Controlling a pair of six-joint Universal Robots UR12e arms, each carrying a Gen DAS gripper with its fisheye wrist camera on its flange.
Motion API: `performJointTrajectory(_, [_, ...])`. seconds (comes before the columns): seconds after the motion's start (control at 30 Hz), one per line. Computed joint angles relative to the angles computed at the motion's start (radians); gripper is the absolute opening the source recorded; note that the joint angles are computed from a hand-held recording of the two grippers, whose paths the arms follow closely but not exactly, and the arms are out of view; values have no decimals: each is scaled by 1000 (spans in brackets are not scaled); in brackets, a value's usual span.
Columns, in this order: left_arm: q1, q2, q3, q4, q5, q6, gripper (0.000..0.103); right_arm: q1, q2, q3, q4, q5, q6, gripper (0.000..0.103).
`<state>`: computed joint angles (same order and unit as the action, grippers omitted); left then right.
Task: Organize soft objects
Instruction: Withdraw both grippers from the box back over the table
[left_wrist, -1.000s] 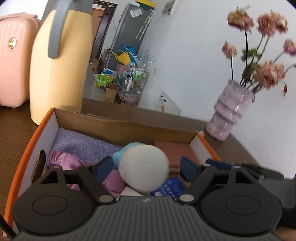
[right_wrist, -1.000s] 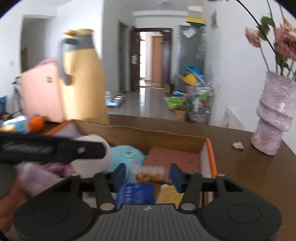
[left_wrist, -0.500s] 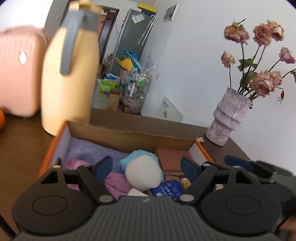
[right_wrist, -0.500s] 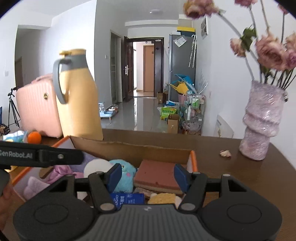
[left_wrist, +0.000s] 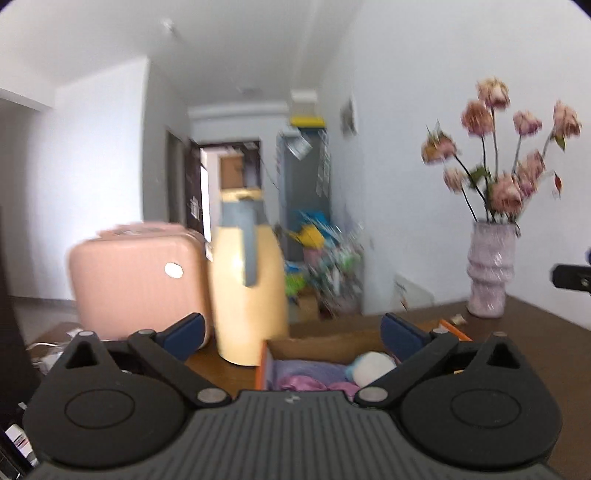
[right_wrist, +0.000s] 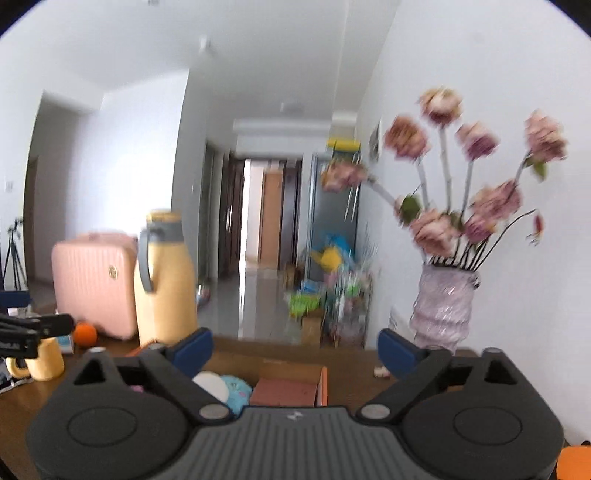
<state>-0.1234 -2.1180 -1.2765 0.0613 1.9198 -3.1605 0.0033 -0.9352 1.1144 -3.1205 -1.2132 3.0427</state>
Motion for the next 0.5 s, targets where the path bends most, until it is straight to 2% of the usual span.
performJointTrajectory(0.07, [-3, 15, -37, 44, 5, -9, 103, -2, -13, 56, -83, -8, 25, 103])
performJointTrajectory(0.2, [-8, 44, -88, 74, 16, -35, 103, -4, -46, 123, -106, -14, 44, 103])
performJointTrajectory(0.5, [-24, 103, -170, 132, 32, -13, 103, -6, -112, 215, -168, -8, 72, 103])
